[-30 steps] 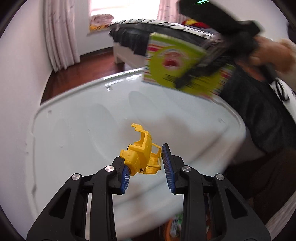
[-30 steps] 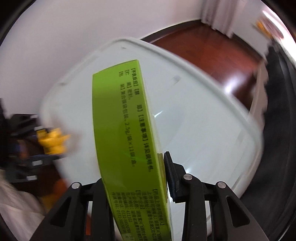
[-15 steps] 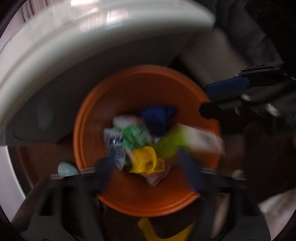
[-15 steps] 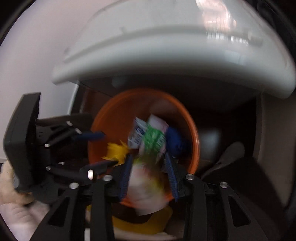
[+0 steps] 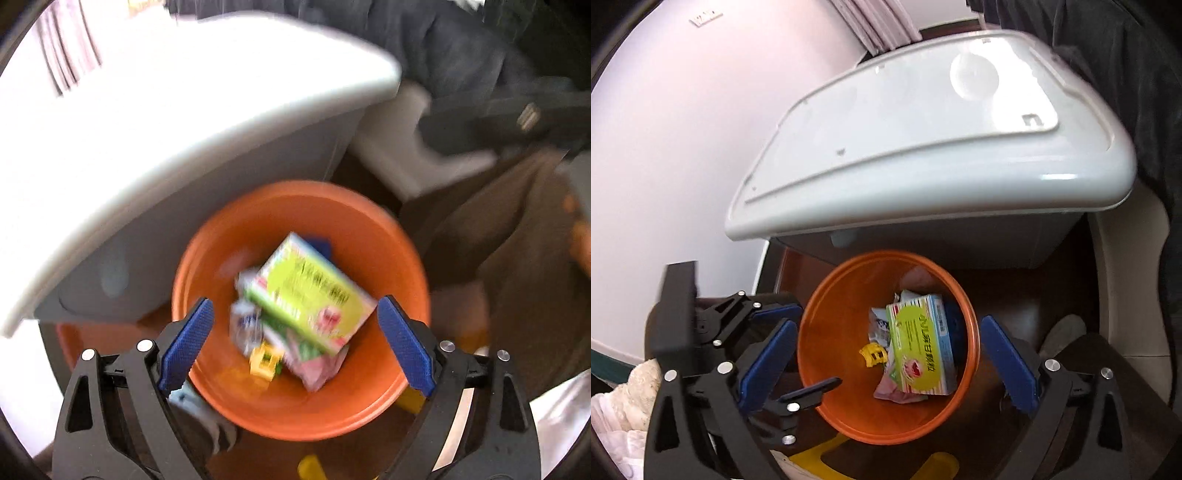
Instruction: Collect trash
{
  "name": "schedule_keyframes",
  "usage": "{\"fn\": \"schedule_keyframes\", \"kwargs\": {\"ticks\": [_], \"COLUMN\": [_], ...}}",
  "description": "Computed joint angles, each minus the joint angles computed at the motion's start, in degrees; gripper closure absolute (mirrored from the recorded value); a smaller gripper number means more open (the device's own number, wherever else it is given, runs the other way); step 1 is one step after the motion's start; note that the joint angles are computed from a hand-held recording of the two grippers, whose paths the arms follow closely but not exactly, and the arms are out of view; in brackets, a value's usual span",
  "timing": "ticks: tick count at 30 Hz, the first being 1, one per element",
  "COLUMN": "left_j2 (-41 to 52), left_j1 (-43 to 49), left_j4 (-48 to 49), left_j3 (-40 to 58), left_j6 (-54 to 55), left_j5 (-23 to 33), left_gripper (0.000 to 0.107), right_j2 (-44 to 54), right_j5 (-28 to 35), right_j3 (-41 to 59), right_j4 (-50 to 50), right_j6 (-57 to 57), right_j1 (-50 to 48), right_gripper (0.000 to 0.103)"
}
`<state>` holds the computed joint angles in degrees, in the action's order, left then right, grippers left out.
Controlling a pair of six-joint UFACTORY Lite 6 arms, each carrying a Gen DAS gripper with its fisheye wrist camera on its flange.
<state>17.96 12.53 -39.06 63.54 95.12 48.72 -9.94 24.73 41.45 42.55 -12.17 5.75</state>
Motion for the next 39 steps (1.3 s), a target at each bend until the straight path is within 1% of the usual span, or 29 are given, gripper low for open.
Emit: {"fn": "schedule_keyframes", "kwargs": {"ticks": [2,3,4,6,7,9,10,12,13,14,16,17,20,22,24,25,26,28,31,34,36,37,38,39], "left_j2": [0.0,0.6,1.2,0.5,-0.5,-1.8,-1.9,-2.2,-2.2,-2.1,-1.1,-1.7,-4.6,-7.4,-8.3,-8.6,-8.1,-8.2,-8.1,-10.7,-15.8,-18.8,-21.0,-22.6], "left_j1": [2.7,4.4,5.3,5.5,5.2,3.7,3.0,2.8,2.6,2.9,4.3,4.8,5.7,7.1,10.0,11.5,13.0,14.5,13.8,12.1,10.2,8.5,6.1,3.2], "left_j4": [-3.8,-6.0,-7.9,-10.4,-11.0,-10.0,-7.8,-5.3,-3.5,-2.7,-1.7,-1.4,-1.9,-5.0,-9.5,-11.7,-12.7,-15.3,-14.1,-12.3,-9.7,-7.7,-4.0,2.0], "left_j3": [3.6,6.4,8.6,10.0,10.1,10.8,12.6,14.9,16.8,19.0,24.6,25.8,27.1,26.3,27.2,28.2,30.2,31.4,32.6,28.9,22.6,18.8,16.3,14.0], "left_j6": [1.3,0.9,-0.4,-2.7,-4.7,-11.3,-17.1,-23.4,-26.5,-28.4,-31.5,-32.5,-31.8,-29.0,-27.1,-27.4,-27.8,-27.8,-29.8,-29.1,-27.5,-27.7,-30.3,-35.3], "left_j5": [6.4,10.4,12.7,11.8,9.1,3.6,0.4,-2.3,-3.0,-2.4,1.0,1.8,2.9,5.1,10.8,14.7,17.4,21.1,22.6,18.4,9.7,3.8,-1.2,-6.2], "left_gripper": [0.016,0.016,0.016,0.014,0.014,0.014,0.014,0.014,0.014,0.014,0.014,0.014,0.012,0.012,0.012,0.011,0.011,0.011,0.011,0.011,0.011,0.011,0.011,0.011], "right_j2": [1.0,-0.6,-1.2,-2.5,-2.9,-2.9,-2.8,-2.9,-2.9,-2.4,-1.2,-0.7,0.2,0.6,0.8,0.6,0.3,-0.4,-1.9,-2.7,-3.1,-3.2,-3.3,-3.4], "right_j5": [-1.1,-1.0,-0.4,0.9,2.3,4.3,5.0,5.3,5.2,4.6,5.0,5.5,6.4,6.7,7.2,7.1,7.2,7.3,6.7,6.5,6.5,6.4,6.3,6.1], "right_j3": [3.7,4.8,6.5,10.1,13.0,16.9,18.7,20.5,21.1,20.9,21.7,22.2,22.6,22.5,22.7,22.6,22.5,22.0,20.2,18.9,18.3,17.8,17.5,17.1], "right_j4": [-6.4,-12.0,-17.9,-29.9,-35.5,-39.9,-40.1,-39.4,-38.1,-37.3,-36.8,-37.5,-36.5,-34.3,-33.9,-34.3,-34.6,-34.2,-32.1,-29.3,-29.4,-28.8,-28.7,-28.0], "right_j6": [6.5,11.9,17.4,28.4,33.7,38.1,38.3,38.4,37.8,37.5,36.9,37.5,37.1,35.6,35.3,35.6,36.0,36.1,35.0,32.9,33.1,32.7,32.8,32.4], "right_j1": [0.9,1.5,2.0,3.8,4.8,5.7,5.8,6.0,6.0,6.4,7.2,7.8,9.0,9.3,9.7,10.0,10.1,10.0,9.3,8.4,8.3,8.2,8.1,8.0], "right_gripper": [0.005,0.005,0.005,0.005,0.005,0.005,0.005,0.005,0.005,0.005,0.005,0.005,0.005,0.005,0.005,0.005,0.005,0.005,0.005,0.005,0.005,0.005,0.005,0.005]}}
